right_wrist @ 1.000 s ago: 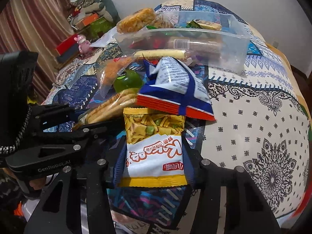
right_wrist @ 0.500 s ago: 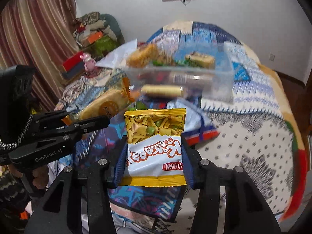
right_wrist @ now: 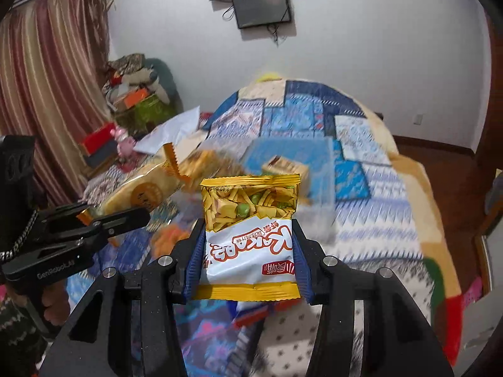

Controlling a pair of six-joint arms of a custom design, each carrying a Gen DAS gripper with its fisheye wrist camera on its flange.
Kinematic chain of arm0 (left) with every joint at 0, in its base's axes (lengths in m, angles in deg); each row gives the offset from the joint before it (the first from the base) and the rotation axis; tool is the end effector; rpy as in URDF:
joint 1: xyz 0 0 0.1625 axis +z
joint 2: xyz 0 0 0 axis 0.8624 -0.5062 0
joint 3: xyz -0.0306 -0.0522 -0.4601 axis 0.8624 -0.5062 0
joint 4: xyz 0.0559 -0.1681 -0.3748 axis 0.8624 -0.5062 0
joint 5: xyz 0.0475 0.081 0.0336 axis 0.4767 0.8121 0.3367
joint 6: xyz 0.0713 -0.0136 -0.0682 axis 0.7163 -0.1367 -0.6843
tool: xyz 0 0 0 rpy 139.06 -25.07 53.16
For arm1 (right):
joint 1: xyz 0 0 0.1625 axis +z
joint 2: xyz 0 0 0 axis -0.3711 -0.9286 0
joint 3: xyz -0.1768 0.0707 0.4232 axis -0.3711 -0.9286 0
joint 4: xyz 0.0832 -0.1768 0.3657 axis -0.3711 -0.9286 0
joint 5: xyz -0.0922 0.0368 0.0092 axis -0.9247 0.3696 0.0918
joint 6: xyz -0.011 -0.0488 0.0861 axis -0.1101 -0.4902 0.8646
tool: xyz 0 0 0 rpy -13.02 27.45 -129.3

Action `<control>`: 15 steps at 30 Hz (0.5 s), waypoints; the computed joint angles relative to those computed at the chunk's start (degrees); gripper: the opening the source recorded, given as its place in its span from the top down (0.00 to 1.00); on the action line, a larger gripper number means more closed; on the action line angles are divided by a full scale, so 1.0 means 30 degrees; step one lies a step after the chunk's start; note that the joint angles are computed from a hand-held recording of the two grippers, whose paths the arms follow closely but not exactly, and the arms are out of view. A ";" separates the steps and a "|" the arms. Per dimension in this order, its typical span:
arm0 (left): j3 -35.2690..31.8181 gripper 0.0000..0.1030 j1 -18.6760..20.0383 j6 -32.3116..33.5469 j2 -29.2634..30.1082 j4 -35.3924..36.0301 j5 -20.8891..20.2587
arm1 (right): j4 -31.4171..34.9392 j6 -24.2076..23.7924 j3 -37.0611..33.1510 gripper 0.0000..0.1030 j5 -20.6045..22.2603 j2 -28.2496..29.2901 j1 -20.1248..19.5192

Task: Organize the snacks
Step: 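Lower the wafer pack into the box with the left tool while the right tool drops the yellow bag in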

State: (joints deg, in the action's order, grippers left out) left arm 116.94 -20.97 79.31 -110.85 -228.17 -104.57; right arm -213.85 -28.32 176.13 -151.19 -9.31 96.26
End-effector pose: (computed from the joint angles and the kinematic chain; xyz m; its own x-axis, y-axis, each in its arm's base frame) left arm -0.3597 -0.5256 -0.0423 -0.7199 0.5087 -0.4722 0.6896 0.6014 -0.4035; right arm -0.0020 -0.4993 0.3055 -0.8297 -0.1779 0.5290 -0.5097 0.6277 -0.5884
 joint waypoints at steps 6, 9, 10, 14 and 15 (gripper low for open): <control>-0.2087 0.79 0.0790 0.0155 0.0802 0.1032 -0.0525 | -0.0065 0.0652 -0.1415 0.55 0.0108 0.0799 0.0008; -0.3088 0.79 0.1170 0.0150 0.1245 0.1654 -0.0734 | -0.0124 0.0874 -0.2141 0.56 0.0174 0.1335 0.0012; -0.3527 0.79 0.1315 0.0102 0.1467 0.1962 -0.0847 | -0.0044 0.1017 -0.2442 0.55 0.0285 0.1552 -0.0035; -0.4898 0.79 0.1613 0.0276 0.2300 0.2733 -0.0670 | 0.0309 0.1383 -0.3489 0.55 0.0279 0.2292 -0.0105; -0.5179 0.79 0.1682 0.0373 0.2487 0.2844 -0.0663 | 0.0366 0.1423 -0.3749 0.55 0.0196 0.2487 -0.0099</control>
State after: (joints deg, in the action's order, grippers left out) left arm 101.40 -15.92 80.42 -103.39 -219.64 -106.56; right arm -212.76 -24.06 164.88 -150.61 -1.85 95.96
